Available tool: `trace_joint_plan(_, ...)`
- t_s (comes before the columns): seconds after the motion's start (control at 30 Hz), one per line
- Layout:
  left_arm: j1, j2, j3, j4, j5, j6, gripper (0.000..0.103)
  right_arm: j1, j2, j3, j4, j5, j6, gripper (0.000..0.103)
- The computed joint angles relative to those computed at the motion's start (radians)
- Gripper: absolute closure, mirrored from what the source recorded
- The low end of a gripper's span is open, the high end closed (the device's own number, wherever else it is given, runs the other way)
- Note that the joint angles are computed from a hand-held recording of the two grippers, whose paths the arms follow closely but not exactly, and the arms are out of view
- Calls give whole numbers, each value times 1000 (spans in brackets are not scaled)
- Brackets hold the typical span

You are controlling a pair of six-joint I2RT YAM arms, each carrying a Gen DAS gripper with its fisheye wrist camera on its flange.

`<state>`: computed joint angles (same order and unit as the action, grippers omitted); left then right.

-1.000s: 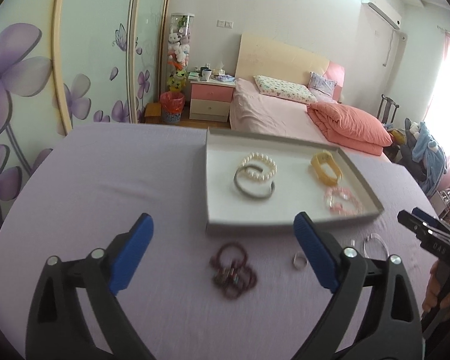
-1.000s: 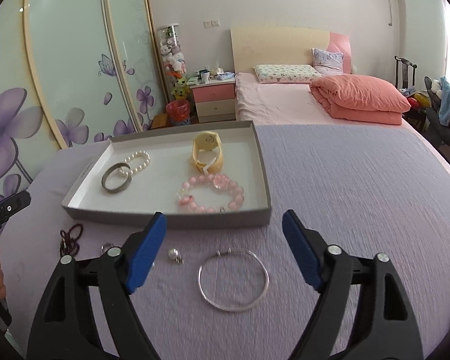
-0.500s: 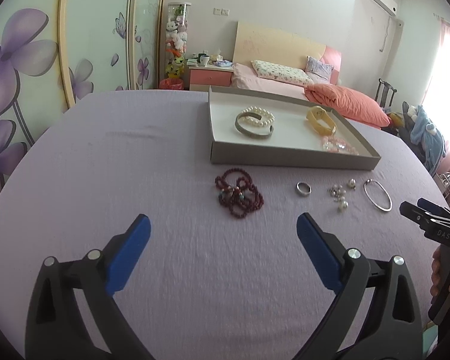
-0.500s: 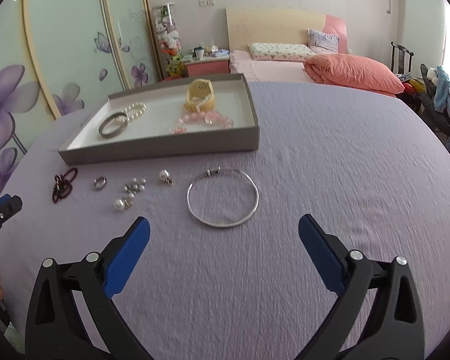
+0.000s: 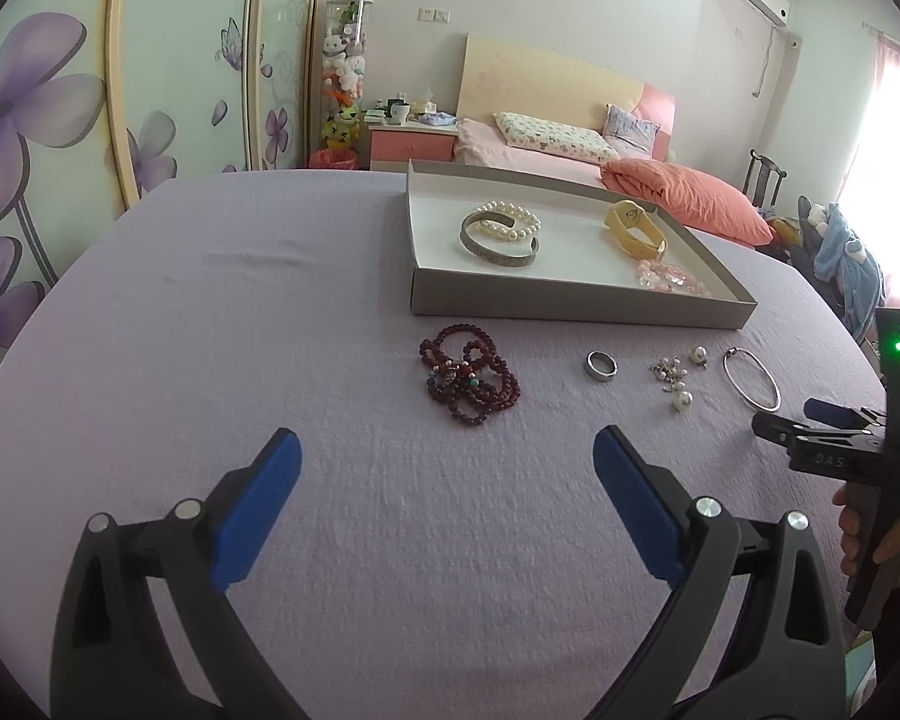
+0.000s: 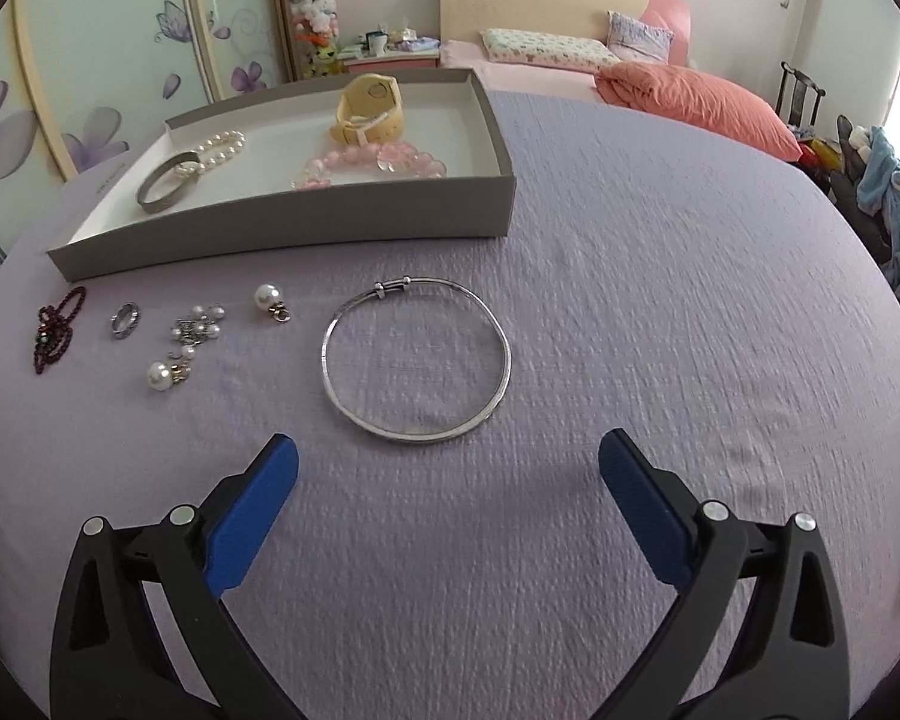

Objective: Organize jewelry
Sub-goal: 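Move the open right gripper down around the silver wire bangle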

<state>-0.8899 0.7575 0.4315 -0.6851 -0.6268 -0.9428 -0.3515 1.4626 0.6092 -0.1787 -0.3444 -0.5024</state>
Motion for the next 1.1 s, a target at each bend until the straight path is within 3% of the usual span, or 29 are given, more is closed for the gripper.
trace_joint_plan(0.27,22,22,-1,28,20,21,5,61,58,38,58,26,75,3)
trace_joint_plan(0.33,25,25,-2,31,24,24,5,64,58,41,60,24,75,7)
trace_joint_plan(0.77,37,75,-10,81,52,29,5,61,62,53,49,18,69,8)
trace_joint_plan(0.8,35,77,-10,81,52,27,5,60,60,52,49,14,66,14)
trace_joint_plan(0.83,34,78,-9,81,51,25,5,59,52,48,52,7,61,29)
trace_joint_plan(1.1,21,103,-1,81,47,15,5,77,49,48,58,15,73,30)
